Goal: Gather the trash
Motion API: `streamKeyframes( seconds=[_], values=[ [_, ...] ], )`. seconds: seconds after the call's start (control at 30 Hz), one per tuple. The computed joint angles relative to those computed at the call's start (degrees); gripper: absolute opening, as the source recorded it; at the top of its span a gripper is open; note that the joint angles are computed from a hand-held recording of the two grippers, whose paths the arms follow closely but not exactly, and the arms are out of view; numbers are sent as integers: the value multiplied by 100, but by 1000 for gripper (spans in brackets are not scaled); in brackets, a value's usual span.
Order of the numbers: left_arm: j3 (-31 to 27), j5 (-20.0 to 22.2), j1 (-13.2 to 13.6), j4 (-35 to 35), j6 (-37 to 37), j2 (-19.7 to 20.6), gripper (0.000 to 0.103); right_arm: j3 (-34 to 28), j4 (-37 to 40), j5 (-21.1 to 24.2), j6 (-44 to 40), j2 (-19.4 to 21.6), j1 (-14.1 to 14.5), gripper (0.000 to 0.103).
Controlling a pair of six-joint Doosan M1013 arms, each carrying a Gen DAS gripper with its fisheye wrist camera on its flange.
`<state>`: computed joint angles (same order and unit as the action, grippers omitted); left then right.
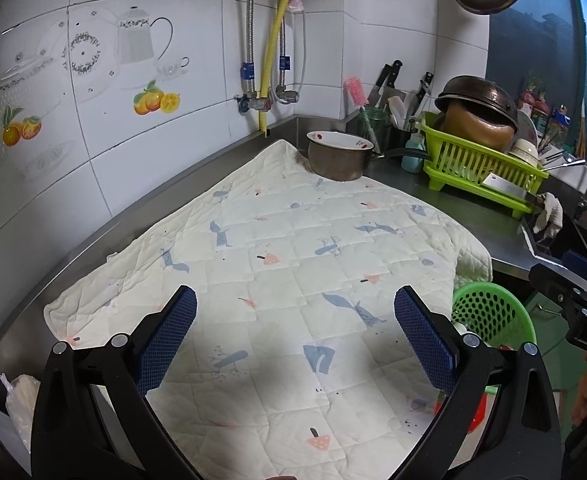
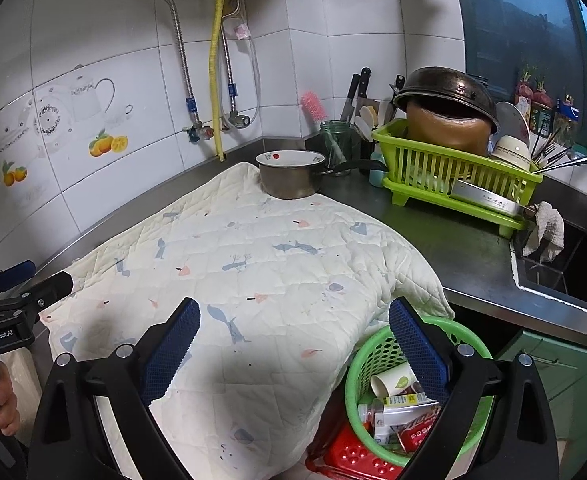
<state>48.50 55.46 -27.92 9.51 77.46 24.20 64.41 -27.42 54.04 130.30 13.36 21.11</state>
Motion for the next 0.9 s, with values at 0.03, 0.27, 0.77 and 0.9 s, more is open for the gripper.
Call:
streamKeyframes(
  seconds=[0.03, 0.27, 0.77, 0.9],
  values=[
    [9, -5, -1, -3, 3, -6, 98, -3, 0, 7, 7, 0, 6, 92],
    [32, -30, -13, 9, -17, -26, 98, 3, -37, 12, 24, -8, 15, 92],
    [49, -43, -19, -26, -5, -46, 98, -40, -120, 79, 99, 0, 63, 92],
    [75, -76, -25, -17, -14, -61, 98, -45, -115, 86, 107, 1, 63, 93]
  ],
)
